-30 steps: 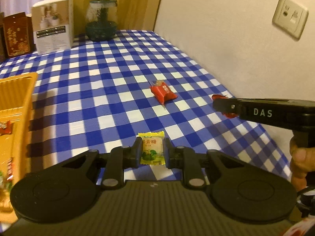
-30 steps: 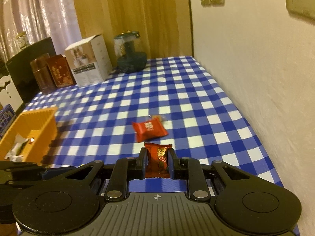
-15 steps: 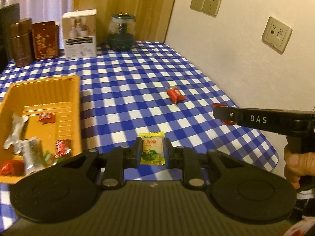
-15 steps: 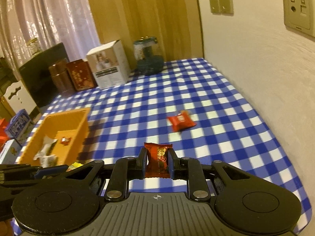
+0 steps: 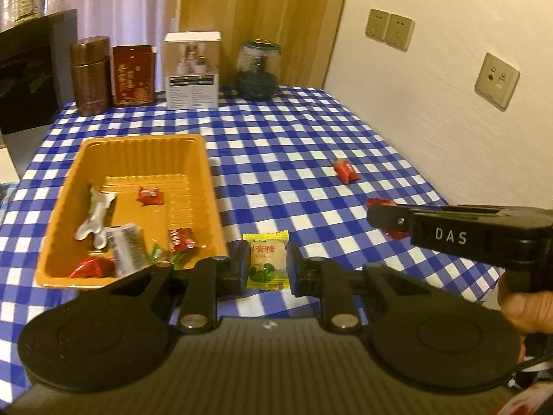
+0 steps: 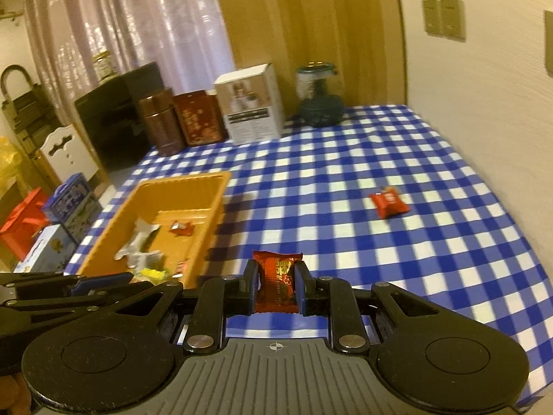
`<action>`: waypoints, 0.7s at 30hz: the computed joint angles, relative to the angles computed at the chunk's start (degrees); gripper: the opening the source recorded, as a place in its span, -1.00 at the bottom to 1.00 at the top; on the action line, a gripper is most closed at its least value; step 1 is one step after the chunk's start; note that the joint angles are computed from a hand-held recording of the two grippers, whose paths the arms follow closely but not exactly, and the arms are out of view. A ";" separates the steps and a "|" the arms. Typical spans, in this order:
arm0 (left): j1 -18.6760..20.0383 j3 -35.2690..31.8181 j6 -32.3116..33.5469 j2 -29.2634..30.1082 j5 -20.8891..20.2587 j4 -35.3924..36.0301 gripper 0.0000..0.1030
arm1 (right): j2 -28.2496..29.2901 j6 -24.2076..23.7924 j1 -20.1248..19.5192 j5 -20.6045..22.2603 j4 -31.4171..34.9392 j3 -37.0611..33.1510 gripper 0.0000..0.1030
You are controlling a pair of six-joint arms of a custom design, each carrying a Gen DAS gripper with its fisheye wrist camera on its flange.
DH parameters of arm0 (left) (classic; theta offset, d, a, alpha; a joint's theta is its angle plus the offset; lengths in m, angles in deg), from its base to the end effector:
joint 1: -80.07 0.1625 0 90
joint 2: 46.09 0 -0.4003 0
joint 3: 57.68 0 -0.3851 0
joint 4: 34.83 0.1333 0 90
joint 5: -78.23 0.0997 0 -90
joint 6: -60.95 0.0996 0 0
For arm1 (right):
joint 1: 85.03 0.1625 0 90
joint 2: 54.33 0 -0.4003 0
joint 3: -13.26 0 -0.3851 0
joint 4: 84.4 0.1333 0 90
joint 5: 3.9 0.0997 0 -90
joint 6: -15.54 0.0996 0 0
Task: Organize snacks
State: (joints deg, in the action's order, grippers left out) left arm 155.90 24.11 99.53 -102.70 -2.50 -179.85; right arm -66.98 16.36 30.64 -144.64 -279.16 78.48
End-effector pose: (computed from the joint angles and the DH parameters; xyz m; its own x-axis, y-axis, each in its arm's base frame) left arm -0.0276 -0.7193 0.2972 -0.6310 0.6526 -0.4195 0.7750 0.5553 -0.3018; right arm 0.3693 -0.6386 -0.0155 -0.8391 0.2851 0.4633 -0.2536 0.5485 -0.7968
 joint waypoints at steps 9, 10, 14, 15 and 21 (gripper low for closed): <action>1.63 -3.06 -0.44 -0.42 0.26 0.50 -0.62 | 4.43 -0.49 0.94 2.83 5.48 -7.68 -0.57; 1.76 -3.47 -0.38 -0.35 0.41 0.49 -0.62 | 4.90 -0.63 0.92 3.16 5.94 -8.61 -0.57; 2.33 -6.14 -0.79 0.51 0.87 1.16 -0.62 | 6.77 -1.20 0.89 4.39 7.96 -12.47 -0.57; 2.45 -6.79 -0.87 0.77 0.98 1.34 -0.62 | 7.34 -1.37 0.86 4.69 8.56 -13.66 -0.57; 2.99 -10.99 -1.20 2.63 1.42 2.62 -0.62 | 10.29 -2.03 0.66 6.11 12.10 -19.95 -0.57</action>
State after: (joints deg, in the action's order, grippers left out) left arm 158.90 13.12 98.32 -100.07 -1.08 -177.23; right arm -56.69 14.32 31.30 -138.53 -267.06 58.52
